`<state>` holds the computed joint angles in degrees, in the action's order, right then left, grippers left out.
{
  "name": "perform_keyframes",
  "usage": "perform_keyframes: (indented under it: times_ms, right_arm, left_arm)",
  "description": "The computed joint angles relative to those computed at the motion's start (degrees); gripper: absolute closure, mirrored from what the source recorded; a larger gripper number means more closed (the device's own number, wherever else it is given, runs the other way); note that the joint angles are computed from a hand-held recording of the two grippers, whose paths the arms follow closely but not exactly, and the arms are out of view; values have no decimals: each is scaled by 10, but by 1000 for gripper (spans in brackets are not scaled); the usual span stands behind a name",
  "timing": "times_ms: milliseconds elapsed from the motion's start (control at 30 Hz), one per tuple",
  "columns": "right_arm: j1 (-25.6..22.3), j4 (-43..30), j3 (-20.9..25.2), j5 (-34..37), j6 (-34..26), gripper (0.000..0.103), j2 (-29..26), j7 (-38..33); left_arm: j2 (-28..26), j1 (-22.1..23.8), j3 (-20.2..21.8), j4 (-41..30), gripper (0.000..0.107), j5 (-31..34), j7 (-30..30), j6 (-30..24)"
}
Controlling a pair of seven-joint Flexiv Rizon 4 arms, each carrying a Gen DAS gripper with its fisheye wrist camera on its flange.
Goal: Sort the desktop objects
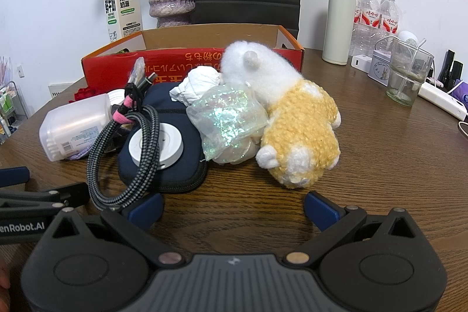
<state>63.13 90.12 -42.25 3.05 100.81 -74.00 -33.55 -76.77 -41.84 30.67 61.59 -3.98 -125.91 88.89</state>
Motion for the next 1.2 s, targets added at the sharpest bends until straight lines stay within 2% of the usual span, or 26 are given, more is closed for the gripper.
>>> perform_keyframes:
  times_ms: [900, 1033, 1133, 1200]
  right_arm:
    - [0, 0, 0, 1, 1, 0, 0, -2]
    - [2, 1, -2, 3, -1, 0, -1, 0]
    - [2, 6, 1, 3, 7, 0, 2, -3]
    - [6, 18, 4, 16, 28, 0, 5, -4]
  left_arm:
    - [3, 8, -7, -12, 4, 19, -6, -11]
    - [2, 2, 4, -15, 4, 20, -22, -20]
    - [10, 14, -17, -6, 4, 36, -6, -1]
    - [21, 40, -64, 9, 4, 49, 34, 41]
